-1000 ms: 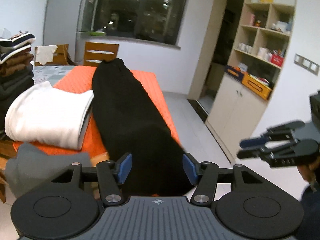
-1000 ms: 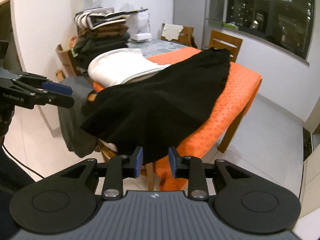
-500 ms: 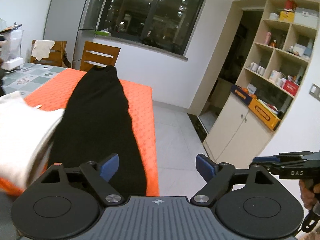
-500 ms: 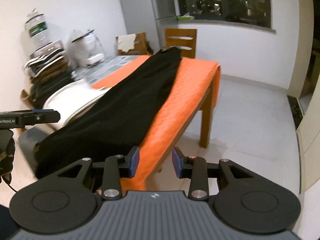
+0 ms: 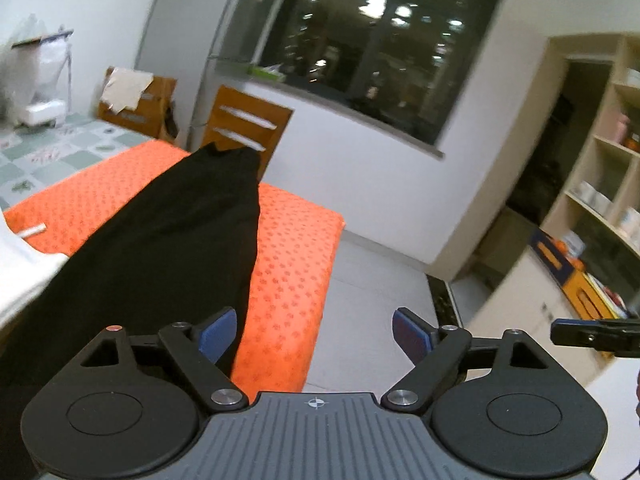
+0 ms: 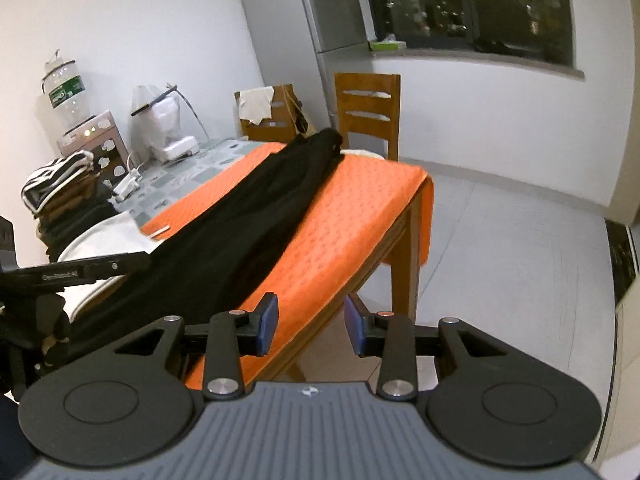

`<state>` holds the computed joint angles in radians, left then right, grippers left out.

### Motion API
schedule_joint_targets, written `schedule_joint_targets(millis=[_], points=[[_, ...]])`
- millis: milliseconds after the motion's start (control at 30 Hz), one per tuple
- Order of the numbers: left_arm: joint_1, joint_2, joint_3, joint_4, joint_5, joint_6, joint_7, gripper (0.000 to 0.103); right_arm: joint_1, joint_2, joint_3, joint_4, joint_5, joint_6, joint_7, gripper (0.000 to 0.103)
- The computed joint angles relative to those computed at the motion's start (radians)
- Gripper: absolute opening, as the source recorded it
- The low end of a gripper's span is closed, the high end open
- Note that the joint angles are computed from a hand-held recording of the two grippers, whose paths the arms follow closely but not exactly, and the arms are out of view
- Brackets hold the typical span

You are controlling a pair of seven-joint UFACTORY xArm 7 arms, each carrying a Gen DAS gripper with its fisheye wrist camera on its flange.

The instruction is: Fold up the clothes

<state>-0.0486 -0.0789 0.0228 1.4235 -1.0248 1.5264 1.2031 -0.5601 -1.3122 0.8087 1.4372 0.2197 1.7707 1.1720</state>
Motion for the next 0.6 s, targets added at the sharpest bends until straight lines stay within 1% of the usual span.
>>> schedule_joint_targets(millis=[100, 200, 333, 433, 533, 600], points=[[-0.047, -0.044, -0.048, -0.052, 0.009, -0.121, -0.071, 0.087, 0.111, -0.049, -0.082, -0.170, -0.059, -0.085, -0.075, 0.042], [-0.106, -0.090, -0.084, -0.118, 0.006, -0.274, -0.133, 0.087, 0.236, -0.085, -0.169, -0.325, -0.130, -0.170, -0.137, 0.042], [-0.194, -0.138, -0.138, -0.195, 0.006, -0.505, -0.239, 0.087, 0.413, -0.123, -0.315, -0.503, -0.236, -0.286, -0.254, 0.042], [-0.252, -0.160, -0.191, -0.233, 0.031, -0.687, -0.363, 0.087, 0.516, -0.150, -0.453, -0.592, -0.312, -0.358, -0.374, 0.042], [-0.298, -0.165, -0.240, -0.252, 0.085, -0.826, -0.513, 0.087, 0.577, -0.146, -0.600, -0.629, -0.366, -0.421, -0.520, 0.042], [-0.325, -0.161, -0.275, -0.262, 0.134, -0.919, -0.601, 0.088, 0.597, -0.138, -0.694, -0.643, -0.385, -0.463, -0.618, 0.042]])
